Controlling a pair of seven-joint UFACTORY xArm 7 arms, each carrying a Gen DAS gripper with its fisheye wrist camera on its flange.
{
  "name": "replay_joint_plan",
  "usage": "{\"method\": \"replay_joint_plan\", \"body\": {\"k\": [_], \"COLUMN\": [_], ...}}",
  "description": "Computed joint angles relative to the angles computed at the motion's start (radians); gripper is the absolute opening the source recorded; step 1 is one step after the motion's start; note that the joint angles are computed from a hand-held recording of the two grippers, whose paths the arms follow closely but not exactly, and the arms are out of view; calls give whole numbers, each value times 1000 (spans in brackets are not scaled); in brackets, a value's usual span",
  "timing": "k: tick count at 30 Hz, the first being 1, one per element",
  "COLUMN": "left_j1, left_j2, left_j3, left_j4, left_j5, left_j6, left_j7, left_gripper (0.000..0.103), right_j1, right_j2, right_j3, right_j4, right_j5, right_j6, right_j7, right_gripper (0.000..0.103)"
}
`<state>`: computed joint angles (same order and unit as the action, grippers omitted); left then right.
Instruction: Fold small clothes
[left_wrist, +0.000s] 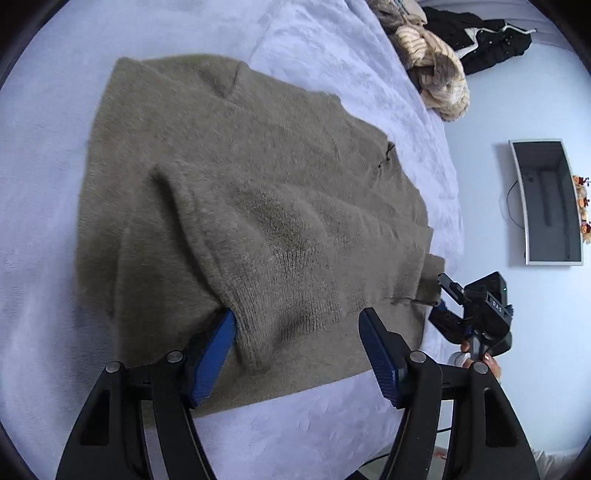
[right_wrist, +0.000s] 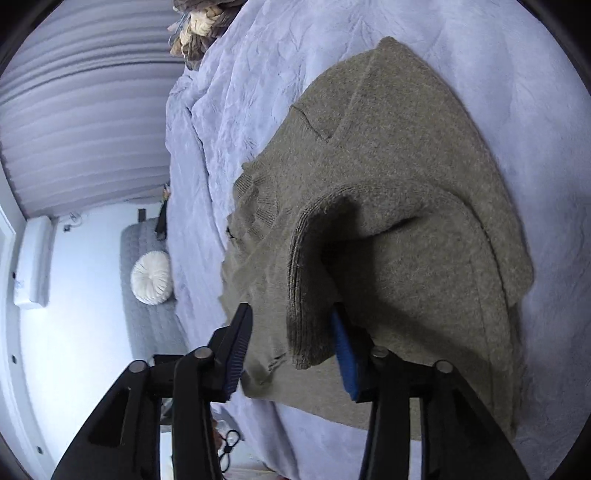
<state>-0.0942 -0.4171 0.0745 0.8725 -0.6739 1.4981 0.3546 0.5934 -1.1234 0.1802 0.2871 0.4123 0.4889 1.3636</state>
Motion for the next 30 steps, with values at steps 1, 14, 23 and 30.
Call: {"method": "replay_joint_plan", "body": {"k": [1, 14, 23, 30], "left_j1": [-5, -5, -53, -58], "left_j2": [5, 117, 55, 81], "left_j3": [-20, -61, -48, -153], "left_j4": [-8, 150, 130, 52], "left_j5": [6, -34, 139, 366], "left_j6": [-27, -385, -469, -532], "left_j7": [-11, -130, -44, -161], "left_gripper": [69, 15, 79, 79], "right_j1": [-4, -105, -121, -142], "right_j2": [21, 78, 160, 271], "right_j3": [-12, -102, -130, -122], "right_j4": [22, -41, 68, 136], "right_j5": [-15, -29, -81, -57], "right_j6": [44, -325, -152, -26], "right_j7": [-13, -22, -128, -218], "right_gripper": [8, 10, 59, 59]}}
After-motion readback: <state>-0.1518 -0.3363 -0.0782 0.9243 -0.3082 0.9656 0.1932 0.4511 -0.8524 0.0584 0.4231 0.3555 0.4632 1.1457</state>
